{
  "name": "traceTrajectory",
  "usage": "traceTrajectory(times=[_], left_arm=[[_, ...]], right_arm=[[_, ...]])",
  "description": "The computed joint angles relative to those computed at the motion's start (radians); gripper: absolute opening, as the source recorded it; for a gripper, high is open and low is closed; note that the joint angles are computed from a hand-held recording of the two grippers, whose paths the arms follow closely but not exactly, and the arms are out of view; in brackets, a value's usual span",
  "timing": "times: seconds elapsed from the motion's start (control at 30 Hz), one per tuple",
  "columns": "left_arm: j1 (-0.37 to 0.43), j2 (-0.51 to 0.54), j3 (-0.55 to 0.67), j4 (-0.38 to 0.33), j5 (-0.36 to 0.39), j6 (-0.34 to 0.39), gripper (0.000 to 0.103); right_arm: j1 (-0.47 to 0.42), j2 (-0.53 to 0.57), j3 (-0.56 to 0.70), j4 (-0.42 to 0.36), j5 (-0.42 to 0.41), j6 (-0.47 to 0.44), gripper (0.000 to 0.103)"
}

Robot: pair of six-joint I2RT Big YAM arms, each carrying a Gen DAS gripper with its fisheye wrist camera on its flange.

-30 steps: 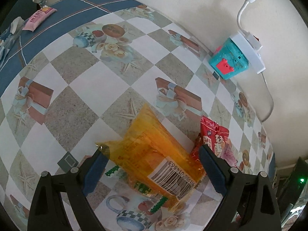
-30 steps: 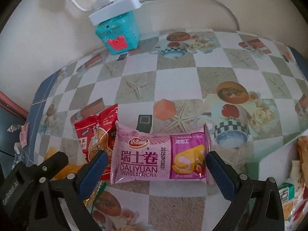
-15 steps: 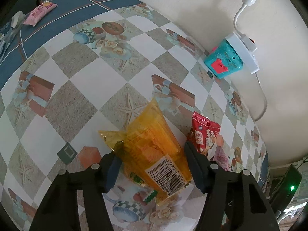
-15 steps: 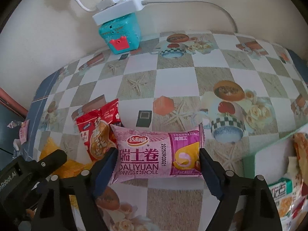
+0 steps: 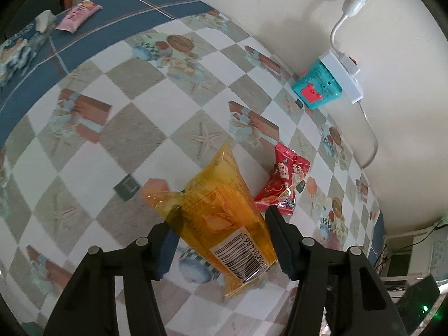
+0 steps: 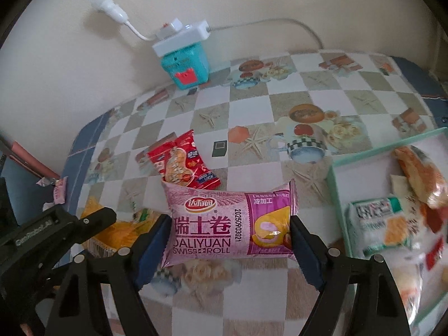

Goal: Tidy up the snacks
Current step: 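Lift the pink swiss roll pack with the right gripper while the left lifts the jelly bag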

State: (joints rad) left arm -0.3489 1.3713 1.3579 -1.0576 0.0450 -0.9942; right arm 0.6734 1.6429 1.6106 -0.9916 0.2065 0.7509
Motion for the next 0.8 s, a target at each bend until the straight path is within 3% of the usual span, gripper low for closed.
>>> traceTrajectory(times=[0.17, 0.47, 0.5, 0.7, 0.8], left_arm=[[-0.030, -0.030, 0.005, -0.066, -0.067, 0.004, 0.062], [-0.107, -0.068, 0.025, -0.111, -0.146, 0.008, 0.060], [-0.115, -0.067, 0.031, -0.116, -0.156, 0.009, 0.057], [-0.158, -0.037, 0.077, -0.147, -0.198, 0.028, 0.056], [-0.163, -0.026, 0.080, -0.149, -0.175, 0.038, 0.056]], right_arm=[[0.032, -0.070, -0.053, 0.007, 0.016, 0.045, 0.084], [0.103, -0.159, -0.085, -0.043, 0.144, 0.057, 0.085], [0.105, -0.169, -0.091, -0.051, 0.147, 0.065, 0.084], [0.078, -0.230, -0.141, -0.054, 0.133, 0.099, 0.085], [0.057, -0.250, -0.161, -0.054, 0.114, 0.114, 0.085]])
